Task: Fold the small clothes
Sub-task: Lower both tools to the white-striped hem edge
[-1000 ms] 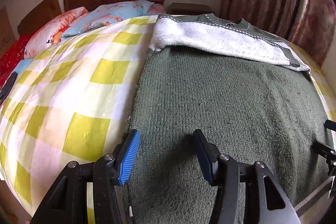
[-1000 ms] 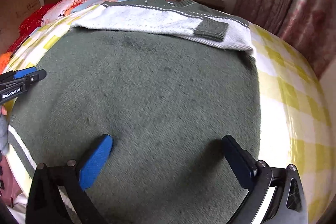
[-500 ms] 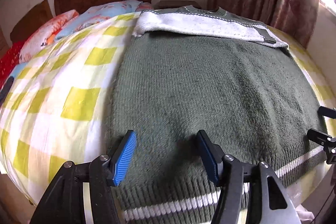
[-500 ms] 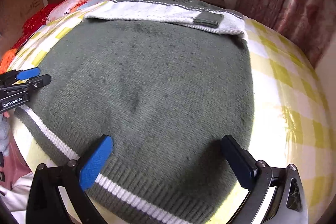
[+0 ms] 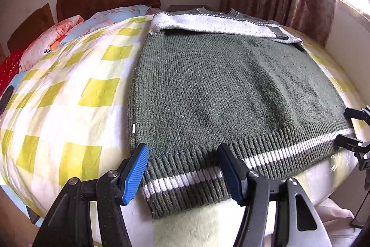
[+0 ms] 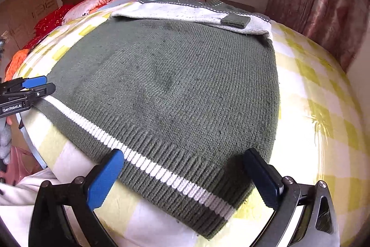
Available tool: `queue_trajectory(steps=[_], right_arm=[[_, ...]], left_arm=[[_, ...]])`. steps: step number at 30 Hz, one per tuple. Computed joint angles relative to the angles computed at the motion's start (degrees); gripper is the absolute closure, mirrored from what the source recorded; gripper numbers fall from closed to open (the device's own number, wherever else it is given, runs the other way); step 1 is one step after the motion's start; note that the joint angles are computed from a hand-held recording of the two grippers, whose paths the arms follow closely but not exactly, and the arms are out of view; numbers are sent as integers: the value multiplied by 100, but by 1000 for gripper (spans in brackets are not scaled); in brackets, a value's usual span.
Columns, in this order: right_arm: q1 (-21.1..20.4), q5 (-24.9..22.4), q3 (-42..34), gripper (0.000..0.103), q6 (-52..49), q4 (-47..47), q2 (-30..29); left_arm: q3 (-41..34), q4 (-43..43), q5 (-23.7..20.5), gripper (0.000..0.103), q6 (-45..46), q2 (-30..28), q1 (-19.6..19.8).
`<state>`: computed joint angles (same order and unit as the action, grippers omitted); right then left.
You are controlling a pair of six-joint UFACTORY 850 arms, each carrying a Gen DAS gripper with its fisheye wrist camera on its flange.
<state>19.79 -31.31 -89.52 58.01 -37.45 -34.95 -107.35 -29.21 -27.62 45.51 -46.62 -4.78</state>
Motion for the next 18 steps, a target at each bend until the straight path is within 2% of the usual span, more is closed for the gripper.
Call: queue_trajectory(steps=[2,6,9,13,15,18], right_arm=[[34,-51,86,0,84,-77,55],[-1,15,350,0,348,-71,234],[-37,124,745,0,753,-11,524],[-58,543,1416,0,1431,-226,1000],[-66,828,1588,0,1269,-14,1138],[-83,1334,1663,0,667,566,1192]], left_arm=[[177,192,159,39,-145,101,-7],[216,169,0,39,-330,132,118],[291,-594,-276,41,-10,163,366],[105,-1989,-1462,41,533,7,847],[-87,-2249,-1889,41,497,-134,946],[-524,-2559,-2796,43,251,-432,1031]])
